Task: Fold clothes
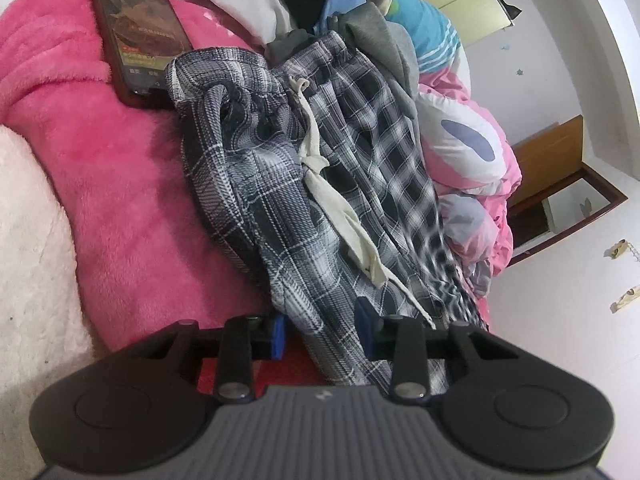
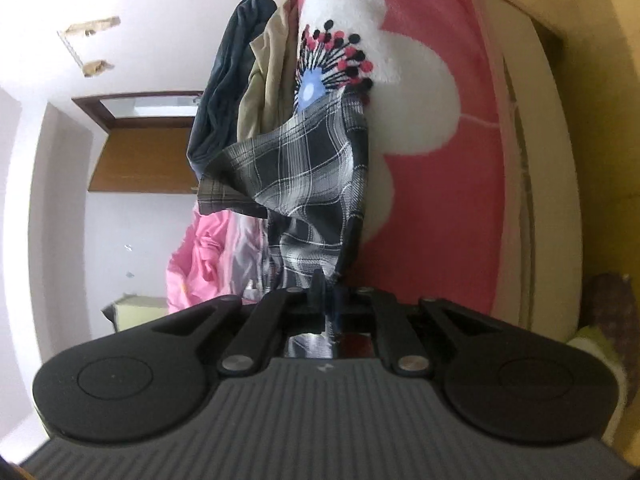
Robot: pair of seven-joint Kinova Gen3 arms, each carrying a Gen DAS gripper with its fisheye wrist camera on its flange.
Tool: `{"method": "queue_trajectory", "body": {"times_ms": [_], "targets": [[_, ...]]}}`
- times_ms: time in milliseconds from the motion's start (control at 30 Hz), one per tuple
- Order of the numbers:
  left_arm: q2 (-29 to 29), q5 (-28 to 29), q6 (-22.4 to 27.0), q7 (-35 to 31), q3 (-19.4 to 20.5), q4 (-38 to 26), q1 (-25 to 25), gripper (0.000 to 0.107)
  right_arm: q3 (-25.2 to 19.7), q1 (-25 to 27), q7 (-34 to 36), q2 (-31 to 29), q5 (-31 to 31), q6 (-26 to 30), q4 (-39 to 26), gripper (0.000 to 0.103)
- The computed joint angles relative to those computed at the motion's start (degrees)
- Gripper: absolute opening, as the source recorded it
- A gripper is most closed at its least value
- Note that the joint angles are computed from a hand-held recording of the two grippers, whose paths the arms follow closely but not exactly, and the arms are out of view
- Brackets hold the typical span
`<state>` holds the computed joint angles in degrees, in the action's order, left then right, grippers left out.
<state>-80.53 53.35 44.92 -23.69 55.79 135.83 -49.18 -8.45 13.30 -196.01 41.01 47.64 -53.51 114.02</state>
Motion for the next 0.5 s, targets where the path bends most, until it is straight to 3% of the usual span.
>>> {"method": "queue_trajectory", "body": {"times_ms": [133,200,500], "targets": [[-0.85,-1.69,2.04,1.07,0.19,-1.36,-0.7,0.023,-0.21,0.17,-1.63,0.88,4.44,-0.36,-2.1,0.005],[-0.74,-3.81,4.62,1.83,0.07,-3.03,-1.4,0.009,0.88,-1.04,0.21,-0.37,4.85,0.57,-2.09,0.002],[-5.92,-10.18,10.51,5.91,-4.53,-7.42,-0.51,0.006,0.93,-3.02,8.38,-5.69,-2.14,1.12,-0.63,0.001]]}}
